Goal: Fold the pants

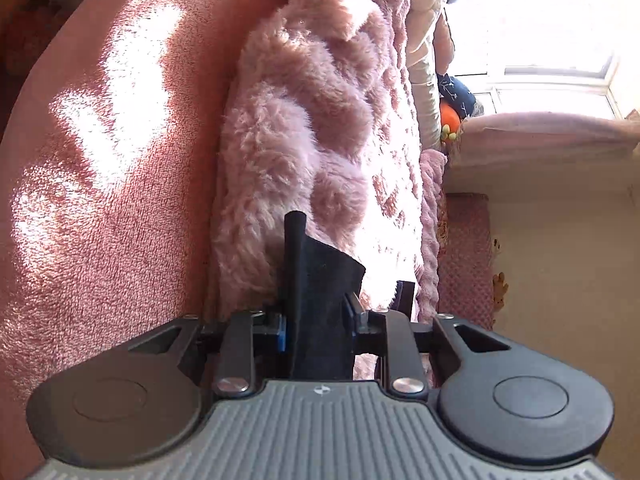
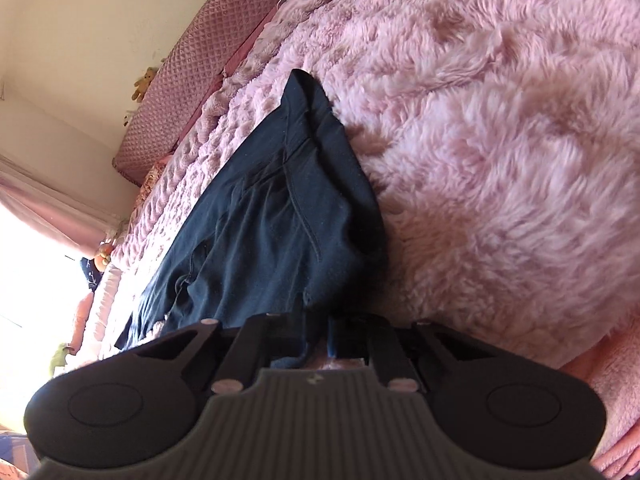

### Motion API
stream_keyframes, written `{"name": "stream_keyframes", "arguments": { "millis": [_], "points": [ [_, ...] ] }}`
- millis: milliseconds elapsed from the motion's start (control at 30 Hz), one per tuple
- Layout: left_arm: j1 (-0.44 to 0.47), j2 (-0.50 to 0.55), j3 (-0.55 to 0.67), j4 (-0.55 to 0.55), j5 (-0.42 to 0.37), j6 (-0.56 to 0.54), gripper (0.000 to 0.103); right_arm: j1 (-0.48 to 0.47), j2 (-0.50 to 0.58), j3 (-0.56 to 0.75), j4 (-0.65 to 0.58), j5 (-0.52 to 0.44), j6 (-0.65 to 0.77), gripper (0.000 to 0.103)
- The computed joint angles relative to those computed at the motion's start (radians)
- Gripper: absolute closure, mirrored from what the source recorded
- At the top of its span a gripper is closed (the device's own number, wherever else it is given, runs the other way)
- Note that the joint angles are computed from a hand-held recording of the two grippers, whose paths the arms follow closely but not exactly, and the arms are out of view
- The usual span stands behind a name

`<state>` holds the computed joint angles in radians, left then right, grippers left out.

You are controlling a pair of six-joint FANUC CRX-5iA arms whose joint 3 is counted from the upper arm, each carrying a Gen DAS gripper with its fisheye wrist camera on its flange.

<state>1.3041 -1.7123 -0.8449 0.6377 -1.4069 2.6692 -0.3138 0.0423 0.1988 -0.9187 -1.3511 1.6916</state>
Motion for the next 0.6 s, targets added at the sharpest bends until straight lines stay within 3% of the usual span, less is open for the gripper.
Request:
{"name": "stream_keyframes", "arguments": {
  "millis": [67,167,233,300,367,400,500,600],
  "points": [
    [-0.005,0.017,0.008,-0.01,-0.008,-0.033,0.102,-0.011,0.002,-0.006,-0.028,-0.003,0.013,0.103],
    [0.018,0.048,0.031,0.0,-0.042,-0.13,0.102,-0.018,0.011,0.0,-0.054,-0.016,0.018,0.103],
    [0.03,0.072,0.04,0.002,-0.067,-0.126,0.102,-0.009,0.026,0.02,-0.049,-0.037,0.002,0.099],
    [0.025,0.094,0.045,-0.003,-0.095,-0.121,0.095,-0.006,0.055,0.052,-0.055,-0.073,-0.03,0.098],
    [0.087,0.11,0.105,-0.036,-0.18,-0.161,0.095,0.011,0.075,0.077,-0.033,-0.087,-0.078,0.1],
    [0.101,0.108,0.133,-0.053,-0.2,-0.181,0.102,0.025,0.068,0.073,-0.013,-0.064,-0.085,0.103],
    [0.12,0.14,0.166,-0.039,-0.202,-0.207,0.103,0.031,0.041,0.05,-0.024,-0.015,-0.064,0.103],
    [0.121,0.183,0.188,-0.015,-0.17,-0.187,0.103,-0.008,0.047,0.056,-0.106,-0.033,-0.08,0.103]
  ]
}}
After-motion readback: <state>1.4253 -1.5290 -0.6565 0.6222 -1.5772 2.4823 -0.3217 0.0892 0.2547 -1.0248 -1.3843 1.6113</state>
